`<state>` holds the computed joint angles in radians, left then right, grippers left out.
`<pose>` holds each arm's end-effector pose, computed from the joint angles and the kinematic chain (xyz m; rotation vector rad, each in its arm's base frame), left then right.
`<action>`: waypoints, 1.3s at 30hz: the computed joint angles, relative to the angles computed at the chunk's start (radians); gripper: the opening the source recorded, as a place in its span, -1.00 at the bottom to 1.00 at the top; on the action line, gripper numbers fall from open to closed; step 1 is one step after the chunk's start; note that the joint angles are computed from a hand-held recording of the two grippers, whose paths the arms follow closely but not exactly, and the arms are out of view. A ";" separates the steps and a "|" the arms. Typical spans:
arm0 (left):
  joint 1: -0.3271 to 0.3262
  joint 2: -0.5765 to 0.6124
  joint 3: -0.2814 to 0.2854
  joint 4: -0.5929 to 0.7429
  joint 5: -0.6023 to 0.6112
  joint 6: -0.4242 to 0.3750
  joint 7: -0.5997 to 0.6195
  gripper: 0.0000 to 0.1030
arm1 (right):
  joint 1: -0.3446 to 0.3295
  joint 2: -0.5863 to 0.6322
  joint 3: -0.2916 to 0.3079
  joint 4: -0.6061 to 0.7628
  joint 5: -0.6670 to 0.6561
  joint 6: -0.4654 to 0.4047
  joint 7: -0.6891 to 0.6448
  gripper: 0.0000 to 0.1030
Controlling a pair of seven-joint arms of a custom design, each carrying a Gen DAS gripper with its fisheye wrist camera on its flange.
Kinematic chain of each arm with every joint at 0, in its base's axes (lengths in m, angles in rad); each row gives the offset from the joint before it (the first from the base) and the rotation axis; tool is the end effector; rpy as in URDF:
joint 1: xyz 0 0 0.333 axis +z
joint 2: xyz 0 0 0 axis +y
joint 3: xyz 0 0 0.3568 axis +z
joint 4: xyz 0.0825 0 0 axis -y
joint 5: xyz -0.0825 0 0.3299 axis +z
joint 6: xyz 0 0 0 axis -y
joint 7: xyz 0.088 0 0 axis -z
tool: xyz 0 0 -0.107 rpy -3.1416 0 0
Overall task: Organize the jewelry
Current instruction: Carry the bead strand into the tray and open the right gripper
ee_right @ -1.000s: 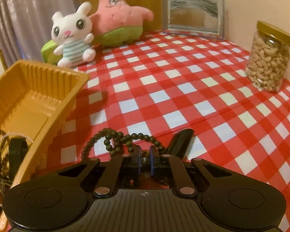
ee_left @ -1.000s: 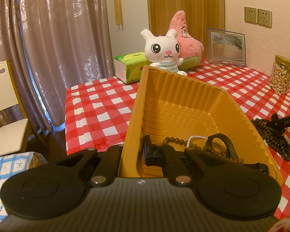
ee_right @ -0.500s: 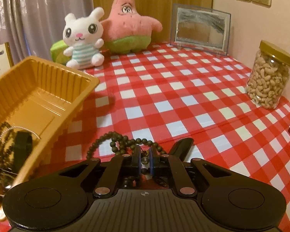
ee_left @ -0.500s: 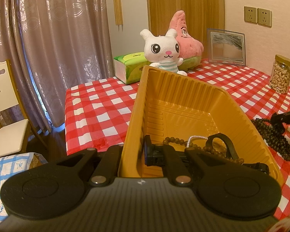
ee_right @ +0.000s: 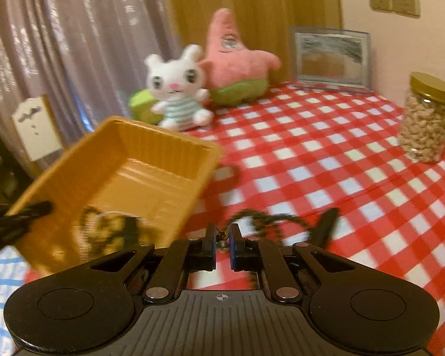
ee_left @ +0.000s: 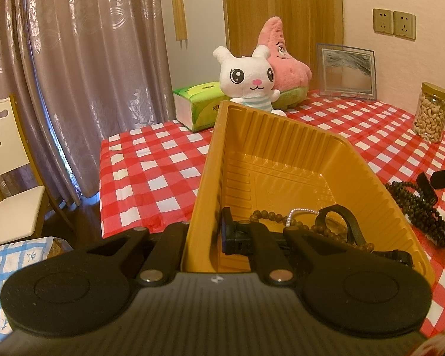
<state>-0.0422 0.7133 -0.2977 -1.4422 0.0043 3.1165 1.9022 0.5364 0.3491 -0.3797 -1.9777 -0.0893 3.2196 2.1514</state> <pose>0.7312 -0.1770 0.4608 -1.1968 2.0226 -1.0248 0.6161 0.1394 0.4872 -1.4097 1.8108 -0.6163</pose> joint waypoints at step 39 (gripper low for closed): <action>-0.001 -0.015 0.005 -0.030 0.012 0.011 -0.013 -0.89 | -0.092 0.064 0.253 0.132 0.097 -0.031 -0.094 -0.36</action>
<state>-0.0432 0.6980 -0.2927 -1.4726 0.0164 3.1278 1.8895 0.4443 0.4134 -0.1266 -1.8456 0.0080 3.1886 2.0574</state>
